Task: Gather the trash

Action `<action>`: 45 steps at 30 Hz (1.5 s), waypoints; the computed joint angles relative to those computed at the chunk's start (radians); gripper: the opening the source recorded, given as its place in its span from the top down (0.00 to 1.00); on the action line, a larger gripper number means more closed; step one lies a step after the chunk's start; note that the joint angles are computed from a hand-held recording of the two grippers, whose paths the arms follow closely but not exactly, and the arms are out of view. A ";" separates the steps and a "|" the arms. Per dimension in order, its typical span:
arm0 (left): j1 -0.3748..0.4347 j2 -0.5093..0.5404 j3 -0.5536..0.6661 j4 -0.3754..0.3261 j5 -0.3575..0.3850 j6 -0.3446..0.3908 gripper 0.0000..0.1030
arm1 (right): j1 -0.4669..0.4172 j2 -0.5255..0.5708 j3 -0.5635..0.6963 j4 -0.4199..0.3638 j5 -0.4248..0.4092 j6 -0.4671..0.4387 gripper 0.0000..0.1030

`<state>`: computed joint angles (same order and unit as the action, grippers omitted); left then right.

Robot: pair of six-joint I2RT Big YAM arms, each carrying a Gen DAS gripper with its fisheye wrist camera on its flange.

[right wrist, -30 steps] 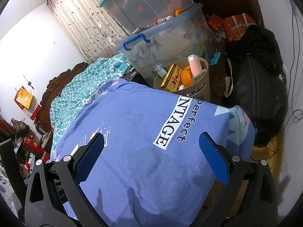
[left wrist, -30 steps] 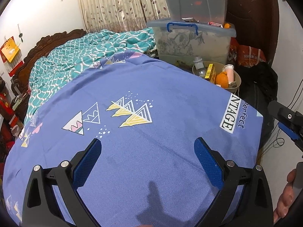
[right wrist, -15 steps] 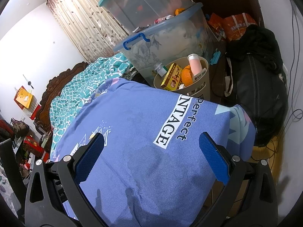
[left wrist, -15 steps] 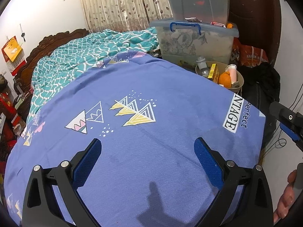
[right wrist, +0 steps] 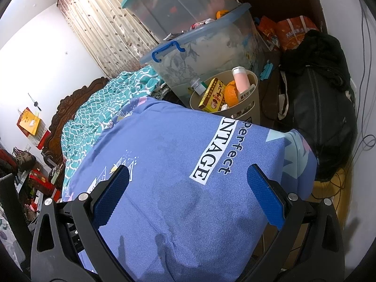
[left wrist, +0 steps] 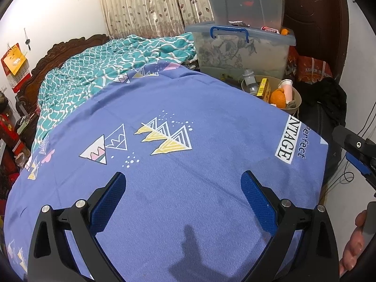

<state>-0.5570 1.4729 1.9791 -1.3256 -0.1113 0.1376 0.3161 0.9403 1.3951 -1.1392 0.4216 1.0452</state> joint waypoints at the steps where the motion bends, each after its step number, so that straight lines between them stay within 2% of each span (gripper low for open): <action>1: 0.000 0.000 0.001 0.000 0.000 0.000 0.08 | -0.001 0.000 -0.001 0.001 0.000 -0.002 0.04; 45: 0.007 -0.003 -0.008 -0.009 0.011 0.011 0.08 | 0.030 -0.004 -0.013 -0.006 0.029 0.040 0.04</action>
